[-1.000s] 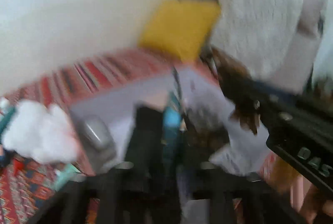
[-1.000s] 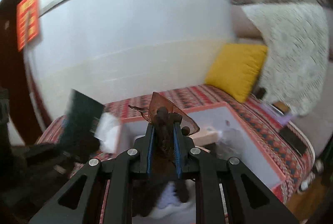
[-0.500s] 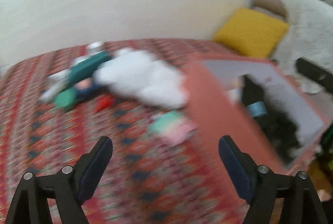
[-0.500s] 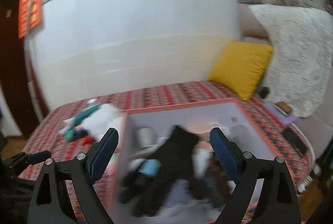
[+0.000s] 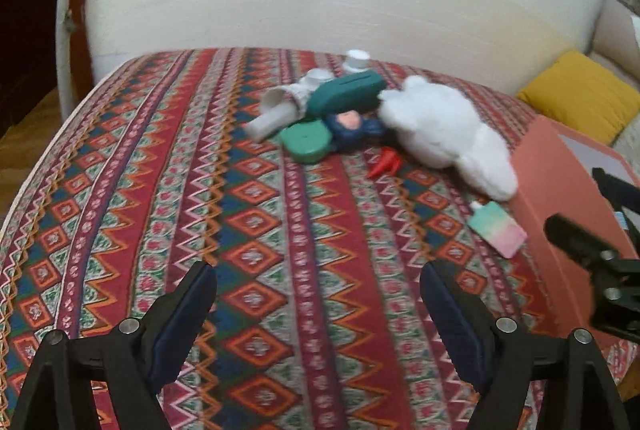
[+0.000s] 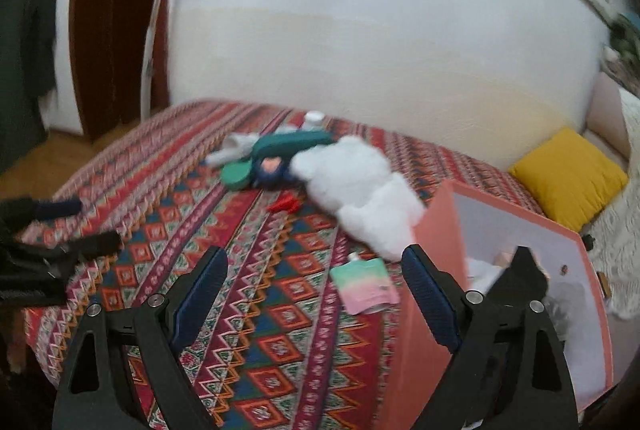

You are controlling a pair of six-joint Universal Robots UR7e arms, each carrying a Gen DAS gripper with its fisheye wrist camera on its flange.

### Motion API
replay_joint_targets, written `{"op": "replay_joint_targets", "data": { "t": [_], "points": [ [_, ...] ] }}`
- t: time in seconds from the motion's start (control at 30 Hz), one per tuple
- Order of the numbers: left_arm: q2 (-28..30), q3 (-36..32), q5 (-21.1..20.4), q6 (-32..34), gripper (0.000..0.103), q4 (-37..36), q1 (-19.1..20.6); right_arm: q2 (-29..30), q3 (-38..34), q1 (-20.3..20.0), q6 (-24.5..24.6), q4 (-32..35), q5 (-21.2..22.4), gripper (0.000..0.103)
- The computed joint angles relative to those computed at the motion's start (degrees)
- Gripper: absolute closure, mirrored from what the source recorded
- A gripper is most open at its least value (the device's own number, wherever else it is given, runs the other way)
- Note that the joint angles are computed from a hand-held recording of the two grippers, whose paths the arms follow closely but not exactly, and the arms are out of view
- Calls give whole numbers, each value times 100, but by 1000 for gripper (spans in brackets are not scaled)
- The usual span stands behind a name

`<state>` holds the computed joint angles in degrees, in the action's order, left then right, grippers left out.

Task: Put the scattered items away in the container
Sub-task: 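Grasp the green tape measure with the left tool while the right tool grasps the pastel pouch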

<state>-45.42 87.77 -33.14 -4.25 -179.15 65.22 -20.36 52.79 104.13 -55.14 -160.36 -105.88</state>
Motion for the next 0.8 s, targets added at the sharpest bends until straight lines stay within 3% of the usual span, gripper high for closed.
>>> {"op": "replay_joint_targets", "data": {
  "t": [0.37,0.47,0.63,0.8],
  "points": [
    [160,-469,-364,58,16,120,398,1491,-2029,66,-333,747,-1403,12],
    [220,-662,-505,-79,16,278,503,1871,-2561,54,-649,729,-1730,12],
    [308,-890,-903,-229,16,435,730,2240,-3198,12,-846,968,-2047,12],
    [422,-1198,-1383,-368,16,568,974,2598,-4085,-48,-458,1962,-2134,12]
  ]
}}
